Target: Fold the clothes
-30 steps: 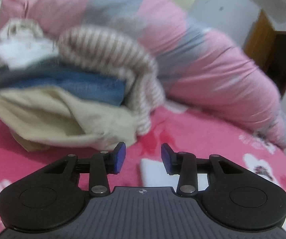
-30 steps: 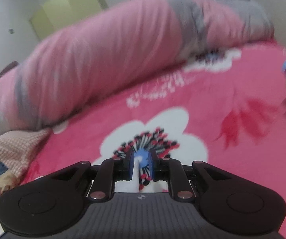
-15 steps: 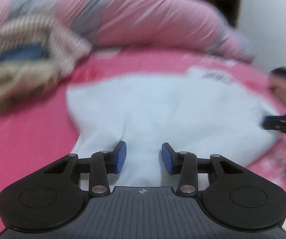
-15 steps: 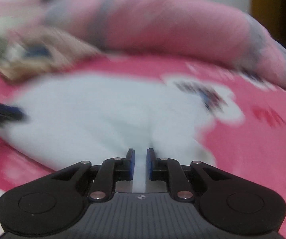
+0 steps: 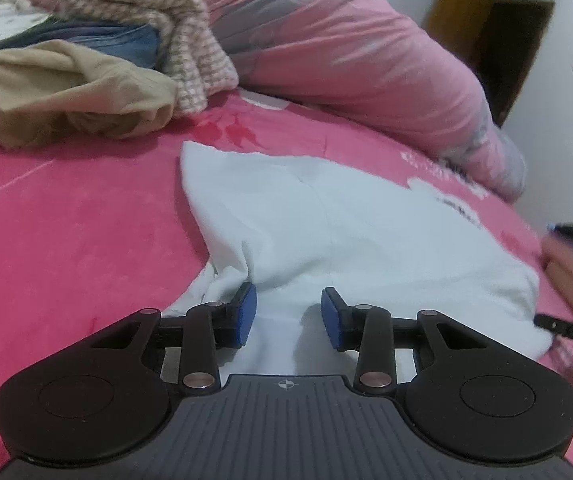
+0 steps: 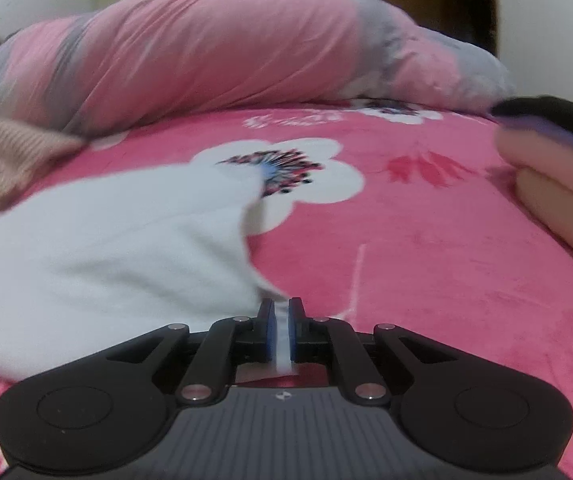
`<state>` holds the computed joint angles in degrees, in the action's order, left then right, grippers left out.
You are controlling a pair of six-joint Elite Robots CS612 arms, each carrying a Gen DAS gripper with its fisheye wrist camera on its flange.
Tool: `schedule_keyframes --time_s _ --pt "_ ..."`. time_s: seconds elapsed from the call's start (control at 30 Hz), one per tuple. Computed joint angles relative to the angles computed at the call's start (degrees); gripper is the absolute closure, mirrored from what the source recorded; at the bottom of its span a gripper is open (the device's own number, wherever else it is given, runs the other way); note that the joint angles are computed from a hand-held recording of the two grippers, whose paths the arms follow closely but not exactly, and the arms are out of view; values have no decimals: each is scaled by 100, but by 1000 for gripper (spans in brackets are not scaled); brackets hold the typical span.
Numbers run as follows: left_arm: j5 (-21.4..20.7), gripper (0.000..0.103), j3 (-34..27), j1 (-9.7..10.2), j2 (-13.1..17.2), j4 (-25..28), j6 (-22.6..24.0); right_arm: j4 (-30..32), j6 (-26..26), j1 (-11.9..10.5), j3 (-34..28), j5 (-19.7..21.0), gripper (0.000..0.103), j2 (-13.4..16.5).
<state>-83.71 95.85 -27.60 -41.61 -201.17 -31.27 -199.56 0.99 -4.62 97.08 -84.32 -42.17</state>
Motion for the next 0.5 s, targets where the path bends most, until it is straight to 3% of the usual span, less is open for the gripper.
schedule_keyframes --time_s 0.13,0.2,0.3,0.43,0.5 --pt "294 63 45 -52 -121 -207 -26 -469 199 -4 63 50 96 -100" --pt "326 62 -30 -70 -125 -348 155 -657 -21 28 7 391 96 -123" --pt "278 62 -323 -108 -51 -44 572 -467 -582 129 -261 893 96 -31" --pt "668 62 -847 -151 261 888 690 797 -1010 280 -900 232 97 357" --pt "789 65 -983 -128 379 1138 549 1044 -859 257 -1072 274 98 474"
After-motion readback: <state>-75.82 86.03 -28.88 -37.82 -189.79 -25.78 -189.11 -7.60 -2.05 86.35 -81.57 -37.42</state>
